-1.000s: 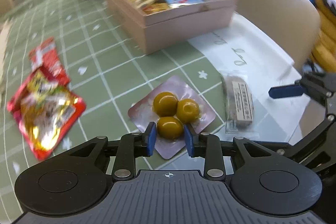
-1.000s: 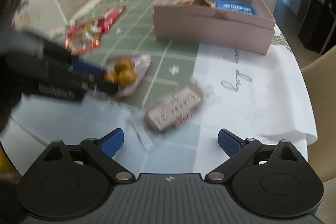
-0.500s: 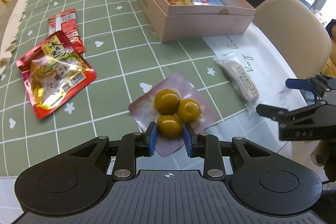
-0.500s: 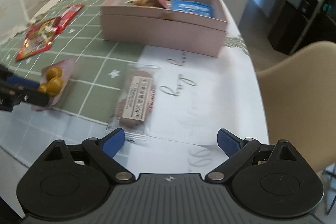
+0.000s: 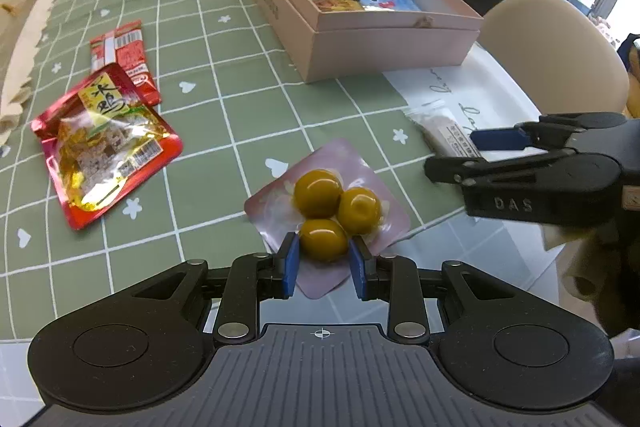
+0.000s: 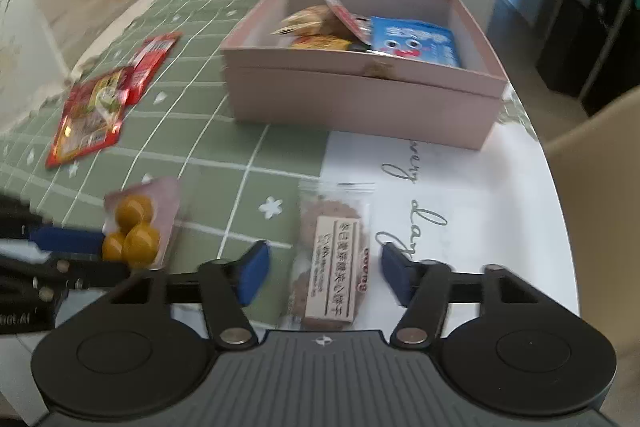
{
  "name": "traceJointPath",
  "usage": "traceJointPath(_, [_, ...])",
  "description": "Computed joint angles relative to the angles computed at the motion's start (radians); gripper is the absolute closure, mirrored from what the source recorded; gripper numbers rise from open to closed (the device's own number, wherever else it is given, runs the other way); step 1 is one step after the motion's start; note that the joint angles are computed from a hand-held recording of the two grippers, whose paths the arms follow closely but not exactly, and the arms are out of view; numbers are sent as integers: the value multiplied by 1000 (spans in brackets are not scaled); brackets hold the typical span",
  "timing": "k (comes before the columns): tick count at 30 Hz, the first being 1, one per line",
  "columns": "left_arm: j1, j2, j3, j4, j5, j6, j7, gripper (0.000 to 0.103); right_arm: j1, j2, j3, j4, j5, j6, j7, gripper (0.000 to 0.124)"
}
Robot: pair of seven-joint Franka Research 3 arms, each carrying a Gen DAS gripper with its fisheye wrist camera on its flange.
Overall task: Organize snacks
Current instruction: 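Hold the olive packet in the left tool while the right tool grasps the biscuit packet, then carry the olive and biscuit packets over the pink box and open both tools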
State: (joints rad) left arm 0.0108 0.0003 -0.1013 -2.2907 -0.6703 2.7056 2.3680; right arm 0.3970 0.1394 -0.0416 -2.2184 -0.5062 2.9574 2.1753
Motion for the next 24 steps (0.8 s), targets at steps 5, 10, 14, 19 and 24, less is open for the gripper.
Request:
traceJointPath(5, [-31, -28, -10, -66, -99, 119, 105, 73, -59, -55, 85, -67, 253, 7, -257, 85])
traceJointPath(10, [-52, -68, 13, -80, -201, 82, 190, 73, -77, -131, 112, -130, 426, 15, -425, 86])
traceJointPath(14, [-81, -106, 36, -62, -300, 78, 254, 73, -99, -191, 117, -151, 481, 34, -491, 86])
traceJointPath(19, [-118, -100, 52, 88, -499, 87, 453, 73, -140, -226, 114, -81, 509, 81, -578, 86])
traceJointPath(24, [-95, 54, 3, 355, -475, 82, 434, 73, -184, -131, 104, 159, 468, 35, -561, 86])
